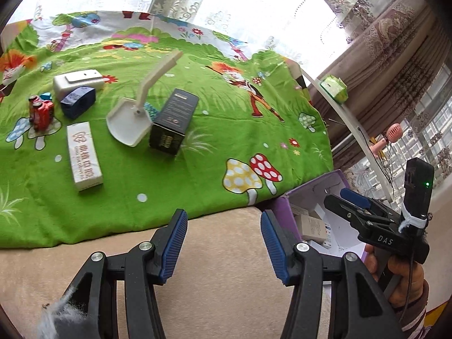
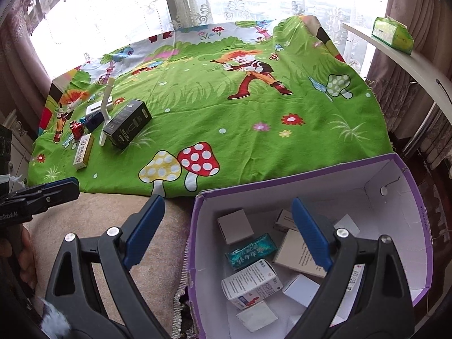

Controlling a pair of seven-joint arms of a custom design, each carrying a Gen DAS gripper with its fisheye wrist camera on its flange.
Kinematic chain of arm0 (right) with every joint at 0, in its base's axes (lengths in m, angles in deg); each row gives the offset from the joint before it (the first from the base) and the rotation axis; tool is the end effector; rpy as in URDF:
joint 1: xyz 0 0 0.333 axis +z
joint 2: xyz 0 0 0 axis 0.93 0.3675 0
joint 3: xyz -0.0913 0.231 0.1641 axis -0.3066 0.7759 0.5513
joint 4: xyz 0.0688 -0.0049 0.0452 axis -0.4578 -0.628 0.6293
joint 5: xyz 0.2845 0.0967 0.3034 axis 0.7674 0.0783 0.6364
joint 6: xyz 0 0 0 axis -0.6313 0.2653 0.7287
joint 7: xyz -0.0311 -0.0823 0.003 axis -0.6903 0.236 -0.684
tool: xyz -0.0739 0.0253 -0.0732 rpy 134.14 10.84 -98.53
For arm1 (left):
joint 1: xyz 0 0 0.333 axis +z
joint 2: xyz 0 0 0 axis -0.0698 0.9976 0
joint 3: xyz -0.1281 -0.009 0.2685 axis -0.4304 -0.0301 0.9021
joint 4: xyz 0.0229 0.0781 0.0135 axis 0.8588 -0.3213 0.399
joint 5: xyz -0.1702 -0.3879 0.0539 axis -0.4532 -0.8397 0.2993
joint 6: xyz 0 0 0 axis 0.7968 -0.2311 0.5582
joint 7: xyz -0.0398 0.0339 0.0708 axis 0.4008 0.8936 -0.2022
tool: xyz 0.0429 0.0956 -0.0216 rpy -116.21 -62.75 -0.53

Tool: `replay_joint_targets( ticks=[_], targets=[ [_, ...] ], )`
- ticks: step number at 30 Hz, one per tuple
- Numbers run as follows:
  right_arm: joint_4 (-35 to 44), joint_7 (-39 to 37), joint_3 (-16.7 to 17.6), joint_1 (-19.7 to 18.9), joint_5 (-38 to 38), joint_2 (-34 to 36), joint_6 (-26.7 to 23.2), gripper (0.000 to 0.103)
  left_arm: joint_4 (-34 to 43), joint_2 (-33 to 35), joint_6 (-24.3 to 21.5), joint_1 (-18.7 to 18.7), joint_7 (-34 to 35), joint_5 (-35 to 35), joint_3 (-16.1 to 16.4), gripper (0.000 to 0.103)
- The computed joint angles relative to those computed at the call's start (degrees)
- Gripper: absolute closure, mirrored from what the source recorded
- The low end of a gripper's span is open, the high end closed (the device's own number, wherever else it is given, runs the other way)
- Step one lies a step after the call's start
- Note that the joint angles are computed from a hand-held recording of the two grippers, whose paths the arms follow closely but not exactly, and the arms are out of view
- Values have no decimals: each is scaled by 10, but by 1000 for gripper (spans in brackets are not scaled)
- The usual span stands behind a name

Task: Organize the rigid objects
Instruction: 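Move both grippers back over the bed toward the remaining items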

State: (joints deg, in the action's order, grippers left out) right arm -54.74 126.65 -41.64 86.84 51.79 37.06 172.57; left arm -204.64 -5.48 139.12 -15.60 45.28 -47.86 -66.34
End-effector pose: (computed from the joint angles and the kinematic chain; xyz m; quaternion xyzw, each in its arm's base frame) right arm 0.4742 0.2342 0.5079 -0.7182 0.6120 -0.1616 0.2891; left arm 0.4604 -0.0750 0.4990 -0.6568 0.6588 -0.3656 0.0290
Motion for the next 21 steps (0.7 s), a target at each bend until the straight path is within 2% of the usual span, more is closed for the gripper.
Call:
replay_joint_targets(
  ticks=[21],
  targets=[
    [81,-60,14,57,39,91,-10,10,-23,-5,37,82,-67,70,25,48]
  ],
)
